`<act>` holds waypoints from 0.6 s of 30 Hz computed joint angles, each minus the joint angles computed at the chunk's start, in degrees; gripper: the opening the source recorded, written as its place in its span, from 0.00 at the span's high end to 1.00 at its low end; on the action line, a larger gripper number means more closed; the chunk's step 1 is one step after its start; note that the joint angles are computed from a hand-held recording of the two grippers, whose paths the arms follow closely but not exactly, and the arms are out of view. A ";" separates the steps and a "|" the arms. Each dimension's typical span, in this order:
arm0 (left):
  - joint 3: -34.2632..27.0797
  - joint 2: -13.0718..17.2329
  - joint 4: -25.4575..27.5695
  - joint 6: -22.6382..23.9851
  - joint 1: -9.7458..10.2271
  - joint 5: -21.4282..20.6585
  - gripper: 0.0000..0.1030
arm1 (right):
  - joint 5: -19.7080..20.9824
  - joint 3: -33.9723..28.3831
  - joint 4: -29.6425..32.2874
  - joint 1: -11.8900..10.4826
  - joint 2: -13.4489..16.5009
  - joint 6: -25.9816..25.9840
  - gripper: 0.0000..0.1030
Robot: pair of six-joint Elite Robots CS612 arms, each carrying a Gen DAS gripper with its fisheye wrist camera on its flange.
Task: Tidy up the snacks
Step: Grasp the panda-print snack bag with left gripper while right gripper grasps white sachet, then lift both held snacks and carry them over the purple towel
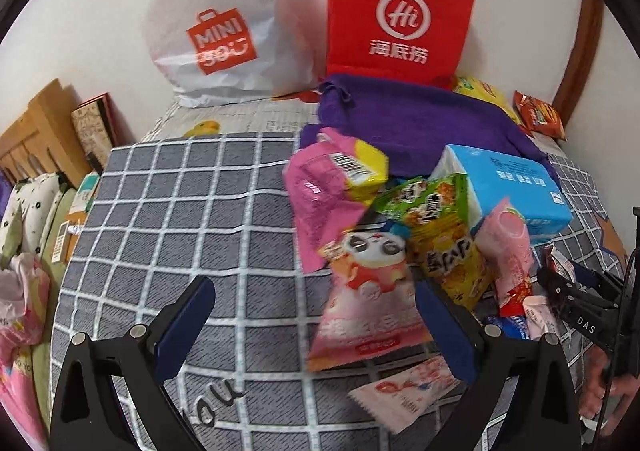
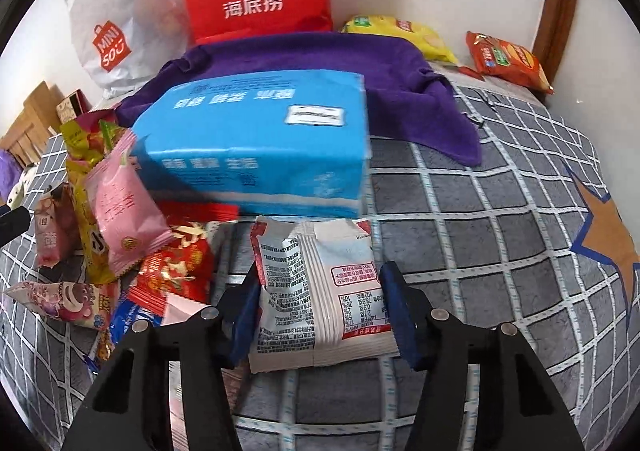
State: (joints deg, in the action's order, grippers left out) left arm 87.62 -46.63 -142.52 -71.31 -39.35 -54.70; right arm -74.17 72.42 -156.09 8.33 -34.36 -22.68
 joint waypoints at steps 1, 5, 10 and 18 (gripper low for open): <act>-0.47 0.28 0.04 0.54 0.09 -0.25 0.02 | -0.36 -0.09 -0.13 -0.15 0.05 -0.03 0.45; -2.32 1.63 -0.26 2.44 0.72 -2.38 0.06 | -1.63 -0.49 -0.72 -0.52 0.41 -0.31 0.45; -4.27 2.97 0.22 4.43 1.52 -5.66 0.32 | -1.76 -0.78 -0.57 -1.02 0.48 0.48 0.45; -4.55 2.80 0.88 4.93 1.84 -8.04 0.65 | -0.90 -0.98 0.13 -1.13 0.28 1.61 0.48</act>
State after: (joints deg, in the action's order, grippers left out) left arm 83.08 -43.83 -141.64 -66.38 -37.51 -62.73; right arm -75.07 71.44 -155.96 7.20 -34.07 -21.07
